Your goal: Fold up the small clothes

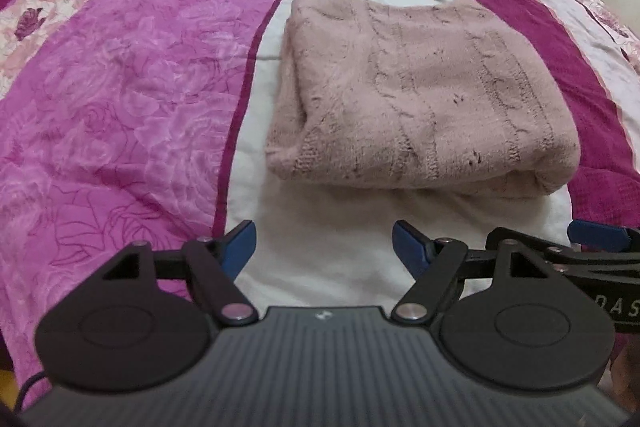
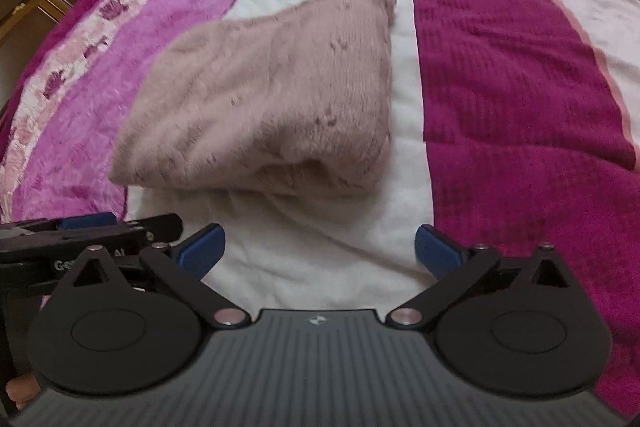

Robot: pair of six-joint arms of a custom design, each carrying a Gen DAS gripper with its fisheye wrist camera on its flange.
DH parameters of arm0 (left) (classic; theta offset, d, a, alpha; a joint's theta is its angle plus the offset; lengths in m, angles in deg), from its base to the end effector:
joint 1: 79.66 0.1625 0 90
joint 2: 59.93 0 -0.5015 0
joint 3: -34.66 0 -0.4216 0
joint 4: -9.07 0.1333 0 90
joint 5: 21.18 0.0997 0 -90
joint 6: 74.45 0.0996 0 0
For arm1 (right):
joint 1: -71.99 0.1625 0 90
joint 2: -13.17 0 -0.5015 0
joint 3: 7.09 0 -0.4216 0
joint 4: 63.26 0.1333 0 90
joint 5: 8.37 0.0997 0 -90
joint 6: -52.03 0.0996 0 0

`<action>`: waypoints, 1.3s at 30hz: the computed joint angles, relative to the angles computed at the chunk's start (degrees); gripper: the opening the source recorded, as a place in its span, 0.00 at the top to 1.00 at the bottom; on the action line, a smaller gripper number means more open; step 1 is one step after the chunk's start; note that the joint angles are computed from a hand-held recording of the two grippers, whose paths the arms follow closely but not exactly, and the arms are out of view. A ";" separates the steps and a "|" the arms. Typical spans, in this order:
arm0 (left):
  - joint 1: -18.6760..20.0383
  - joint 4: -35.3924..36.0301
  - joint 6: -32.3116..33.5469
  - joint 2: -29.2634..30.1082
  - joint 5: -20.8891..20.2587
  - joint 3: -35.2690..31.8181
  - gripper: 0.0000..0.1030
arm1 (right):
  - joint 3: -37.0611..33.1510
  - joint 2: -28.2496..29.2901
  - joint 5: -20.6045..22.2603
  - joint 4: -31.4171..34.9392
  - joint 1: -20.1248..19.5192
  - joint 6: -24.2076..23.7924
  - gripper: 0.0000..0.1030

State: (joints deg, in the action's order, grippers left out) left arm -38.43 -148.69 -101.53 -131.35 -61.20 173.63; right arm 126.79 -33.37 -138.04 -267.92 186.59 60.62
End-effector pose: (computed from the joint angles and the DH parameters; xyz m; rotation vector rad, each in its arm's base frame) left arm -0.1783 -0.4349 0.1845 0.4436 2.3262 -0.6818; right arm 0.2667 -0.4149 0.0830 0.1304 -2.4916 0.8349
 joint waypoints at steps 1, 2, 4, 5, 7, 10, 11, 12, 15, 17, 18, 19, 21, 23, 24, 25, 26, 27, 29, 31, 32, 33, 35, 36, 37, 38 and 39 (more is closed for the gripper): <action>0.17 -0.27 0.08 -0.02 -0.37 0.06 0.26 | -0.04 0.15 -0.19 0.07 -0.05 0.21 0.00; 0.38 -0.37 0.11 -0.06 -0.78 0.05 0.26 | -0.09 0.26 -0.40 0.04 -0.03 0.31 0.00; 0.60 0.09 -0.20 0.02 -0.93 -0.12 0.26 | -0.23 0.48 -0.83 0.06 -0.05 0.17 0.00; 0.60 0.52 -0.47 0.10 -0.78 -0.19 0.26 | -0.37 0.59 -1.11 0.27 -0.05 0.13 0.00; 0.52 1.36 -1.07 0.20 -0.51 -0.27 0.26 | -0.57 0.76 -1.55 0.73 -0.03 0.16 0.00; 0.53 2.46 -1.74 0.23 -0.41 -0.48 0.26 | -0.75 0.79 -1.89 1.33 -0.03 0.23 0.00; 0.56 2.76 -1.89 0.23 -0.40 -0.54 0.26 | -0.80 0.81 -1.98 1.46 -0.01 0.26 0.00; 0.60 2.94 -1.94 0.24 -0.36 -0.61 0.26 | -0.79 0.80 -2.03 1.54 -0.03 0.29 0.00; 0.50 3.35 -2.13 0.30 -0.12 -0.65 0.26 | -0.87 0.75 -2.26 1.99 -0.06 0.55 0.00; 0.46 3.49 -2.19 0.33 -0.05 -0.65 0.26 | -0.94 0.79 -2.40 2.09 -0.02 0.66 0.00; 0.43 3.62 -2.25 0.35 -0.04 -0.67 0.26 | -0.92 0.81 -2.37 2.01 -0.06 0.62 0.00; 0.42 3.74 -2.30 0.35 -0.01 -0.70 0.26 | -0.93 0.85 -2.41 1.99 -0.06 0.68 0.00; 0.42 4.13 -2.42 0.36 0.07 -0.77 0.26 | -1.01 0.86 -2.44 2.14 -0.08 0.78 0.00; 0.38 4.38 -2.45 0.41 0.18 -0.82 0.26 | -0.94 0.83 -2.42 2.09 -0.08 0.83 0.00; 0.32 4.50 -2.43 0.47 0.31 -0.83 0.26 | -0.95 0.83 -2.42 2.08 -0.10 0.84 0.00; 0.26 4.50 -2.34 0.52 0.46 -0.79 0.26 | -0.92 0.84 -2.43 2.04 -0.09 0.84 0.00; 0.16 4.46 -2.26 0.62 0.68 -0.74 0.26 | -0.87 0.84 -2.40 1.94 -0.13 0.88 0.00; -0.08 4.55 -2.41 0.69 0.93 -0.66 0.26 | -0.91 0.85 -2.38 1.99 -0.15 0.97 0.00; -0.30 4.38 -2.28 0.81 1.41 -0.51 0.26 | -0.77 0.82 -2.36 1.90 -0.22 1.14 0.00; -0.41 4.24 -2.17 0.89 1.64 -0.43 0.26 | -0.73 0.81 -2.36 1.89 -0.27 1.24 0.00; -0.37 4.17 -2.11 0.89 1.62 -0.42 0.26 | -0.73 0.82 -2.37 1.89 -0.26 1.28 0.00; -0.33 4.13 -2.07 0.89 1.56 -0.41 0.26 | -0.73 0.82 -2.37 1.89 -0.26 1.28 0.00; -0.23 4.16 -2.04 0.84 1.44 -0.44 0.26 | -0.73 0.82 -2.37 1.89 -0.26 1.28 0.00; -0.19 4.23 -2.02 0.83 1.40 -0.49 0.26 | -0.75 0.82 -2.37 1.94 -0.26 1.26 0.00; -0.19 4.23 -2.02 0.83 1.40 -0.49 0.26 | -0.77 0.80 -2.39 1.98 -0.26 1.27 0.00; -0.19 4.23 -2.02 0.83 1.40 -0.49 0.26 | -0.75 0.82 -2.36 1.91 -0.27 1.25 0.00; -0.19 4.23 -2.02 0.83 1.40 -0.49 0.26 | -0.76 0.80 -2.35 1.94 -0.29 1.28 0.00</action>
